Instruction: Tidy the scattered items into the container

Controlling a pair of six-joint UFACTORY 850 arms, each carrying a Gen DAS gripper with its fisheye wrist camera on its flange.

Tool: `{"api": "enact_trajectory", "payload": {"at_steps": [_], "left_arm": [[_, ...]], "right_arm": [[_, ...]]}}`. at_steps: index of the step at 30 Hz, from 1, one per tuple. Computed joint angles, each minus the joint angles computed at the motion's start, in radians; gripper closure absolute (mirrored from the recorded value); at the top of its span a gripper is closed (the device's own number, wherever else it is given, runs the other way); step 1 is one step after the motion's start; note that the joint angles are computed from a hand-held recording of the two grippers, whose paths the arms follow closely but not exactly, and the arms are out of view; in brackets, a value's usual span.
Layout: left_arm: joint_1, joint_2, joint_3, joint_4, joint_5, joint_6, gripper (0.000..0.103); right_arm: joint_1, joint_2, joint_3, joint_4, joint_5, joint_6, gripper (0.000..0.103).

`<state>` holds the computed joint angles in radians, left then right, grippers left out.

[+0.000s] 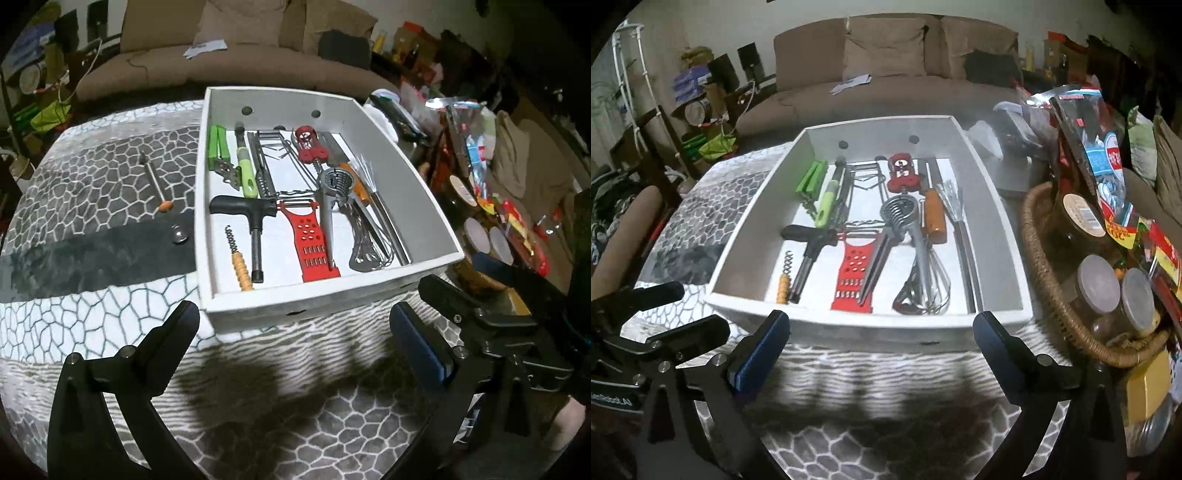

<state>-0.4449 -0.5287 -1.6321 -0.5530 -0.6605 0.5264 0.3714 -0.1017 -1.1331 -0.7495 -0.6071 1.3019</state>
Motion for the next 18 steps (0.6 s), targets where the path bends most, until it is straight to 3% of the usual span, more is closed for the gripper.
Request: {"api": "enact_trajectory", "payload": {"at_steps": [12, 18], "left_arm": [[0.058, 0.113, 0.134, -0.034, 0.055, 0.059, 0.0], [0.106, 0.131, 0.17, -0.046, 0.08, 0.091, 0.0]], "right_arm": [[0.096, -0.013, -0.037, -0.056, -0.051, 0.072, 0.0], [0.135, -0.068, -0.097, -0.063, -0.07, 0.061, 0.0]]}}
